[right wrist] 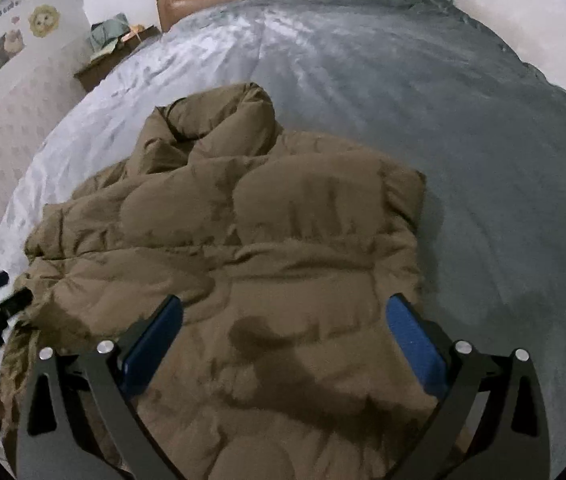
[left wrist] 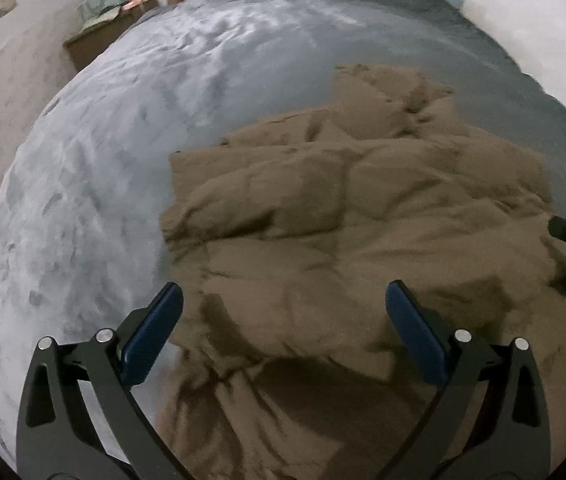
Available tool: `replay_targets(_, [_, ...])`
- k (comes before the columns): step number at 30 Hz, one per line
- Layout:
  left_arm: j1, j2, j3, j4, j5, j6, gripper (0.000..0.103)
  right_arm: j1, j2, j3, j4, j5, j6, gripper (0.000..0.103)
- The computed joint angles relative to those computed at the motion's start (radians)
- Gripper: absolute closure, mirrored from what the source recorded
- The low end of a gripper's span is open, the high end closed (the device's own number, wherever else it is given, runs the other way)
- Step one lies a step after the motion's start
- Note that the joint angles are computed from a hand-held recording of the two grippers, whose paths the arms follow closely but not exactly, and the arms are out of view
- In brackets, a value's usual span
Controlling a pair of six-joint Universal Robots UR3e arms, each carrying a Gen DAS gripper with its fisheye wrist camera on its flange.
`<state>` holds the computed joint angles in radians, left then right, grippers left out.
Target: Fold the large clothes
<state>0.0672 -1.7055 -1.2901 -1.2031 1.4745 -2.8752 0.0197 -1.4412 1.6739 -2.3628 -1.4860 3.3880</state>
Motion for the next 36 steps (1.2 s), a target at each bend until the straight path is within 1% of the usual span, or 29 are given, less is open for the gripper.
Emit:
replay_targets(1, [-0.002,0.012,-0.033,0.019,-0.006,0.009,0.003,-0.003,-0.017,0.017,0.002,0.012,0.008,0.001])
replay_targets(3, [-0.033,-0.009,-0.039,0.035,0.027,0.007,0.003,-0.005,-0.029,0.034,0.007,0.03,0.01,0.001])
replay_targets(5, [-0.069,-0.057,-0.035,0.055,0.074,-0.023,0.003,0.008,-0.015,0.034,0.009,0.019,0.008,0.001])
replay_targets(7, [-0.078,-0.082,-0.02,0.048,0.076,-0.041,0.003,0.02,-0.004,0.036,0.015,0.006,0.0,0.001])
replay_targets(10, [-0.078,-0.115,0.023,0.01,0.081,-0.039,0.003,0.037,0.081,-0.034,0.107,-0.004,-0.015,0.001])
replay_targets(11, [-0.09,-0.144,0.052,-0.002,0.093,-0.045,0.003,0.039,0.103,-0.046,0.117,-0.004,-0.019,0.001])
replay_targets(14, [-0.107,-0.161,0.05,0.009,0.104,-0.057,0.003,0.039,0.151,-0.06,0.101,-0.005,-0.009,0.001])
replay_targets(17, [-0.056,-0.101,-0.019,0.019,0.095,-0.004,0.003,0.047,0.18,-0.089,0.116,-0.017,-0.005,0.001])
replay_targets(20, [-0.073,-0.113,-0.015,0.027,0.11,-0.02,0.003,0.051,0.183,-0.084,0.109,-0.019,-0.006,0.001])
replay_targets(23, [-0.061,-0.071,-0.021,-0.012,0.112,-0.007,0.003,0.055,0.172,-0.085,0.12,-0.024,-0.006,0.001])
replay_targets(25, [-0.077,-0.057,-0.016,-0.027,0.119,-0.026,0.003,0.069,0.17,-0.108,0.139,-0.043,-0.002,0.001])
replay_targets(28, [-0.081,-0.007,-0.051,-0.013,0.117,-0.018,0.003,0.085,0.079,-0.043,0.106,-0.068,0.013,0.002])
replay_targets(31, [-0.081,0.083,-0.112,-0.005,0.123,-0.015,0.003,0.112,-0.046,0.046,0.07,-0.081,0.04,0.002])
replay_targets(33, [-0.062,0.174,-0.181,0.003,0.107,-0.014,0.003,0.144,-0.128,0.109,0.047,-0.109,0.073,0.002])
replay_targets(35, [-0.019,0.278,-0.252,-0.011,0.064,-0.016,0.003,0.186,-0.21,0.17,0.042,-0.146,0.111,0.002])
replay_targets(36, [0.024,0.354,-0.3,-0.036,0.017,-0.01,0.003,0.212,-0.257,0.205,0.041,-0.167,0.132,0.002])
